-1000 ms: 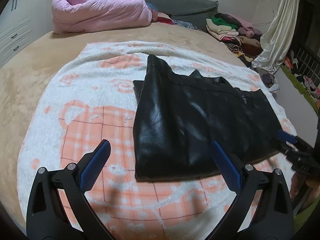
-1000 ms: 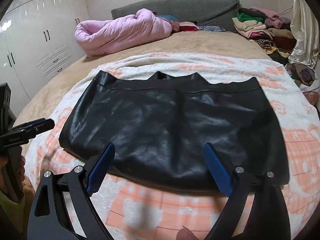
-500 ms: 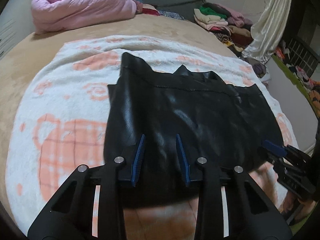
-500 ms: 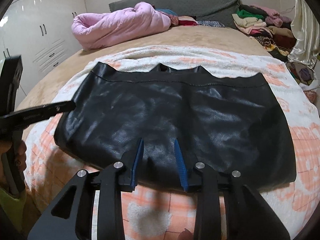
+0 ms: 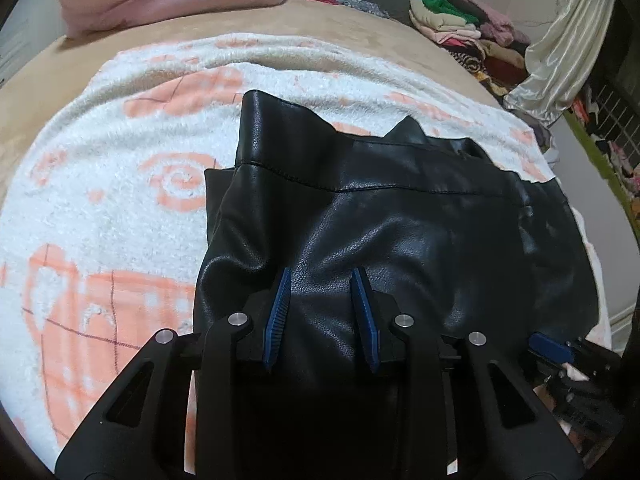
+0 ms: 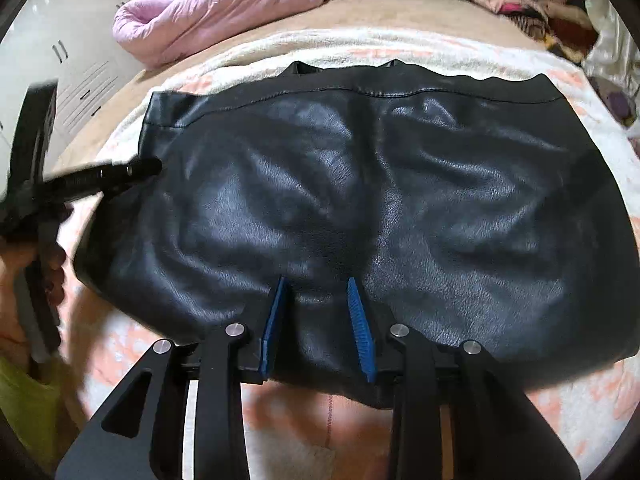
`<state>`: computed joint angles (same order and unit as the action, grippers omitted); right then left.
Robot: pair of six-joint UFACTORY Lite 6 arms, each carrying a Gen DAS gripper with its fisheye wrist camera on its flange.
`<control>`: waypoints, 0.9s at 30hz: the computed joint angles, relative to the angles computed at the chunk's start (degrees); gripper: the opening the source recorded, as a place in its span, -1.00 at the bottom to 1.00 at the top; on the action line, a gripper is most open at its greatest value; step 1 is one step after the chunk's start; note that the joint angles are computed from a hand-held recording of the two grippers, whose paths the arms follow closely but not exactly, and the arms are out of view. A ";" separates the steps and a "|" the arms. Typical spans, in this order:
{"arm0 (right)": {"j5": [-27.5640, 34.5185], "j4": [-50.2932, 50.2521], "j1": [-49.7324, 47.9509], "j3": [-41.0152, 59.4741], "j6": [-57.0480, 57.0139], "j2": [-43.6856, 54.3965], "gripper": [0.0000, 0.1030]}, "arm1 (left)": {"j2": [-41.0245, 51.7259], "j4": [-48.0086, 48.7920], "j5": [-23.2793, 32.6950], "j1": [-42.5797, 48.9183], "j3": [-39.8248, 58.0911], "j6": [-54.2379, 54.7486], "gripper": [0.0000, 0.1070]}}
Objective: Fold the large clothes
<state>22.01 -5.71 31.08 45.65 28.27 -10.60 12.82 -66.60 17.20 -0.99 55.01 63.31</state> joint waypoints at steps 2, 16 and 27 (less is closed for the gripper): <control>-0.37 0.40 -1.82 4.26 -2.51 0.02 -0.44 | -0.71 -0.32 2.45 1.28 0.35 0.05 -0.45; 3.80 4.92 -8.95 41.11 -8.21 38.21 -0.44 | 0.94 4.61 4.36 6.89 7.34 -3.52 0.10; -6.02 5.94 -1.34 21.82 -11.70 17.56 0.38 | 16.74 12.91 15.51 10.57 24.86 -12.51 0.50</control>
<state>15.99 0.24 29.74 67.47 16.57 6.97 29.55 -53.69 32.71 9.57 79.87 50.80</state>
